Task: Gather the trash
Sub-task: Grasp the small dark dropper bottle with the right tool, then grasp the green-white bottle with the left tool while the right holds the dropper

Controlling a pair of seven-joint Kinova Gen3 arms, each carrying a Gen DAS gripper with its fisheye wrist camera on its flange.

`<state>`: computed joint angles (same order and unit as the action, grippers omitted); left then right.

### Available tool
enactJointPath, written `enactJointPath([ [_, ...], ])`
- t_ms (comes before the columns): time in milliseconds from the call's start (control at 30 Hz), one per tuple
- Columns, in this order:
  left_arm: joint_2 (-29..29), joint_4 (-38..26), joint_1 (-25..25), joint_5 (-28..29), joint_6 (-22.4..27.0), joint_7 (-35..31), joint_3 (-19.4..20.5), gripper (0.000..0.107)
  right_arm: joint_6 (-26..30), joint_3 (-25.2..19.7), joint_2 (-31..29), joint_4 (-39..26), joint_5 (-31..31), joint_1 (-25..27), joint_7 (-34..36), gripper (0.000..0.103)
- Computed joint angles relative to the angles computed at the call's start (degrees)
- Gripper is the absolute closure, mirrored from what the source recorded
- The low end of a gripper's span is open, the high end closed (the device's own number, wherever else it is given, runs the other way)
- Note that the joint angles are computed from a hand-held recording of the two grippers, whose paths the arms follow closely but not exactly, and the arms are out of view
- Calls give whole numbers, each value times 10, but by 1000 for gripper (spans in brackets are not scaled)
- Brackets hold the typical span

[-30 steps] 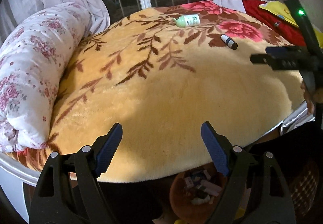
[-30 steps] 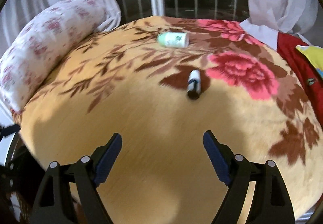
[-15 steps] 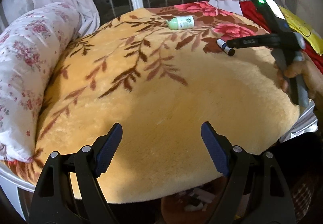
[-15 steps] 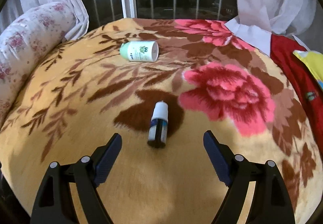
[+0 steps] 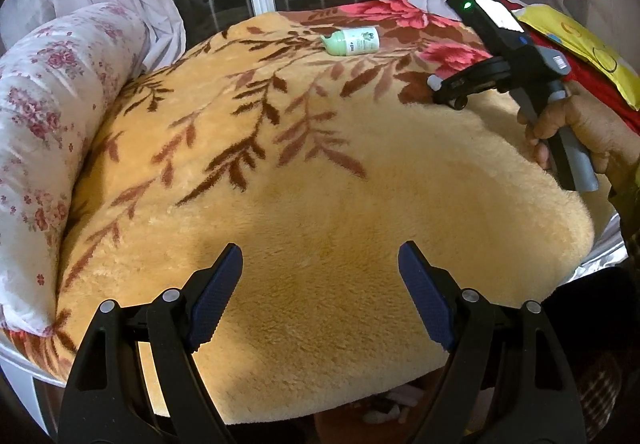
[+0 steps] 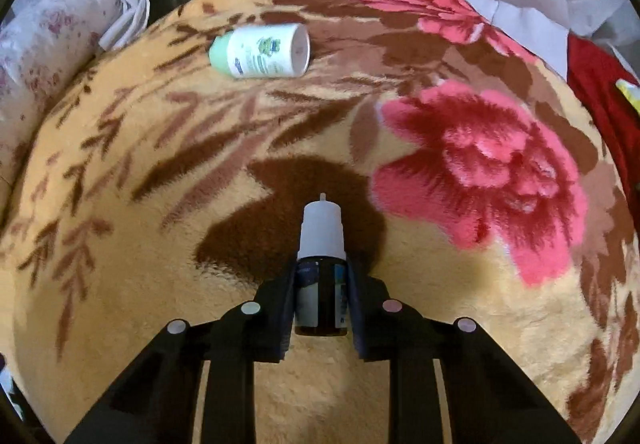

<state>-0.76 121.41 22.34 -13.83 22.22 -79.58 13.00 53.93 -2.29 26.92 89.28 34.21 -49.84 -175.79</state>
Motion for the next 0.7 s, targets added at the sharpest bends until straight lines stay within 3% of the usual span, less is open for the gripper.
enactJointPath([
  [133, 9, -7, -2, 22, -1, -25, -4, 29, -28, 3, -32, 46, 45, -33, -63, 80],
  [433, 49, -78, -24, 143, 13, -161, -3, 29, -31, -31, -81, 103, 162, -83, -198, 80],
  [567, 89, -135, -125, 222, 13, -254, 91, 29, -37, -49, -103, 134, 214, -86, -265, 80],
  [700, 162, -208, -209, 226, 23, -347, 196, 29, -37, -70, -115, 156, 255, -81, -313, 80],
])
